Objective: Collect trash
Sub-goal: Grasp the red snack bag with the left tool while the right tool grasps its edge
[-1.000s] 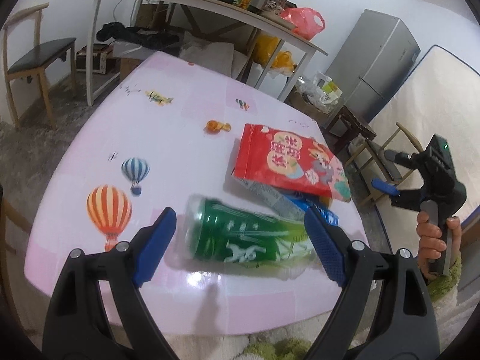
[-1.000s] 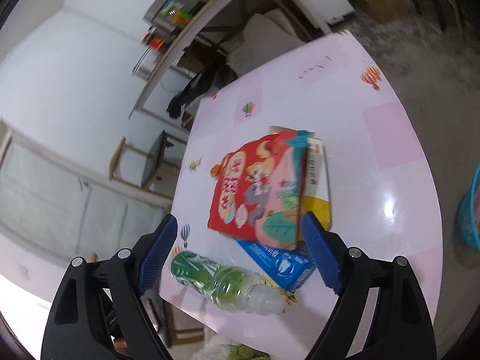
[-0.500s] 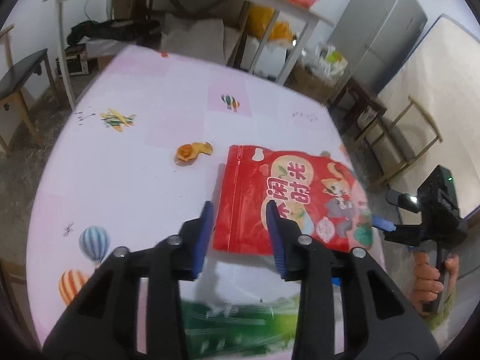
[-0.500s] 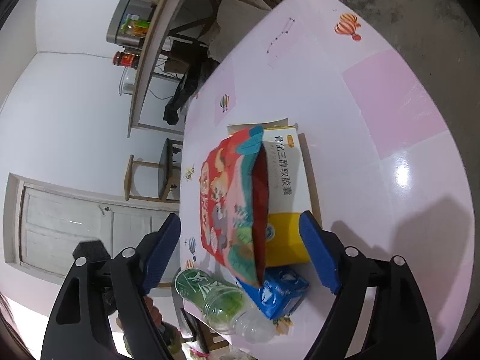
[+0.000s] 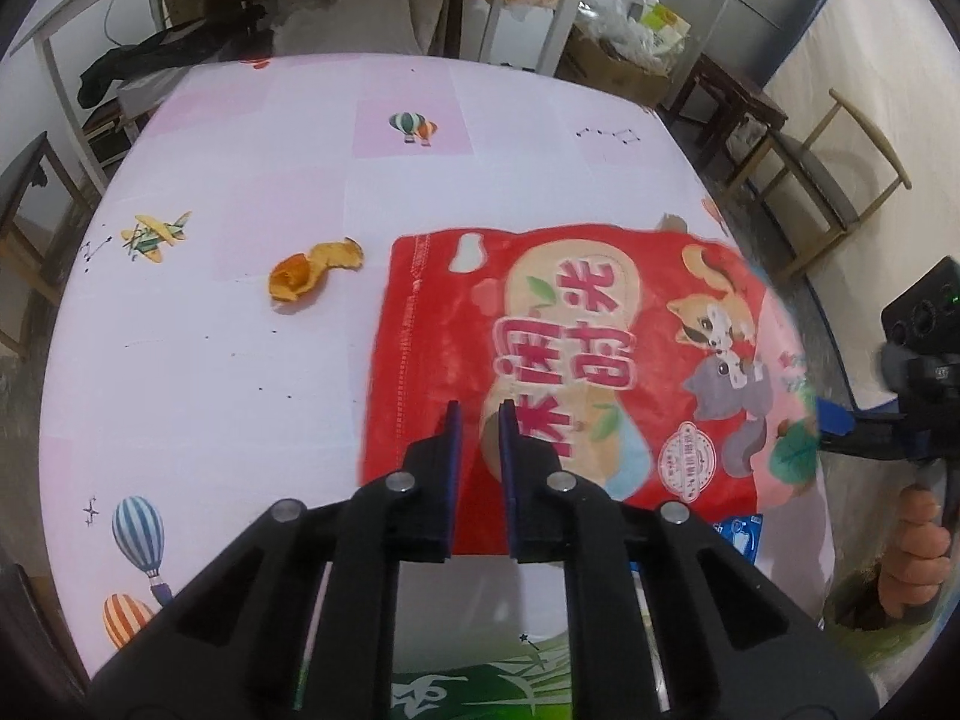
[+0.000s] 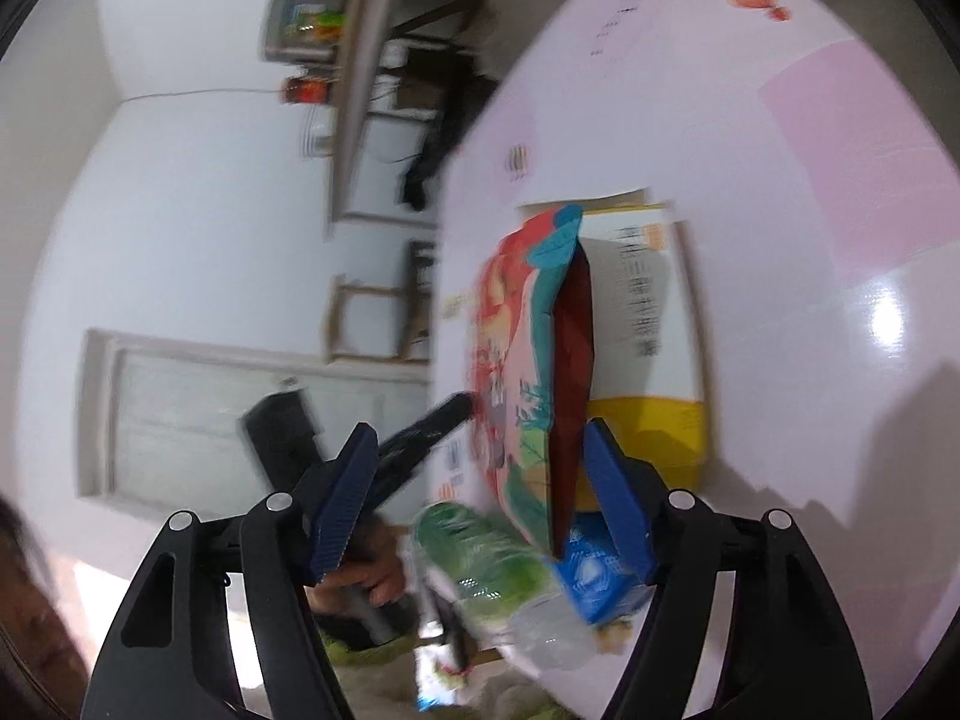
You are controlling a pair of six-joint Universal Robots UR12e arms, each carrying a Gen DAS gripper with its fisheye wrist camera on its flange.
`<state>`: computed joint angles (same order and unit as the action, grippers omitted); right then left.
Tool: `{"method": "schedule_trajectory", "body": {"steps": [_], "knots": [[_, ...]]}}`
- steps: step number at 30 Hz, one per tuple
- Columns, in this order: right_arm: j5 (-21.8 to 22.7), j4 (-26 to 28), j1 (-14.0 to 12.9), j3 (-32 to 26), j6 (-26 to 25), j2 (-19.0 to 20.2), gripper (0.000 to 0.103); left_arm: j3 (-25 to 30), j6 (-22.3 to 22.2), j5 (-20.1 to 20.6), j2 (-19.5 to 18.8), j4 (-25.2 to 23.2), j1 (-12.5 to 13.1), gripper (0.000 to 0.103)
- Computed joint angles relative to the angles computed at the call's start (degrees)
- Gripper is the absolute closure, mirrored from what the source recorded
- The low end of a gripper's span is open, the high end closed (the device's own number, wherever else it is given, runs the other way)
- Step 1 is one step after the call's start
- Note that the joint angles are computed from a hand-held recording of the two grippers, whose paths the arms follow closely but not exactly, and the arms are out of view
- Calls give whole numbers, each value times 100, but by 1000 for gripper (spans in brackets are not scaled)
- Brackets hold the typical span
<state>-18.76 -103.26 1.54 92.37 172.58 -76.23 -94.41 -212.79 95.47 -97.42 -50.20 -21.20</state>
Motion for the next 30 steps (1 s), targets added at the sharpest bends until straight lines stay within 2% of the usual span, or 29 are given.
{"method": "schedule_trajectory", "body": {"steps": [1,4,8,12,14,15,18,21,23,28,30], "knots": [[45,8,2,6,-68,-5,34,14,10,7,-12,-25,-5,93],[-387,-546,31,38,366,-16,34,36,35,-12,-36,-74,1,93],[-738,-733,82,12,668,53,34,84,150,17,-66,-160,-21,93],[-501,-398,108,-48,332,102,34,115,206,4,-88,-230,-23,93],[-41,2,92,-68,-132,112,34,125,223,-22,-99,-251,-16,93],[47,108,90,-85,-264,115,34,127,234,-26,-101,-254,-14,93],[-236,-222,119,-107,-45,111,34,134,252,-63,-105,-251,-5,93],[-267,-174,133,-127,-26,130,45,145,270,-80,-122,-238,4,93],[-394,-362,147,-109,91,112,54,121,258,-110,-111,-201,18,93],[-622,-484,134,-67,95,39,82,43,180,-274,-69,-74,72,93],[-598,-530,136,-70,114,50,85,3,142,-356,-39,-5,97,93]]}}
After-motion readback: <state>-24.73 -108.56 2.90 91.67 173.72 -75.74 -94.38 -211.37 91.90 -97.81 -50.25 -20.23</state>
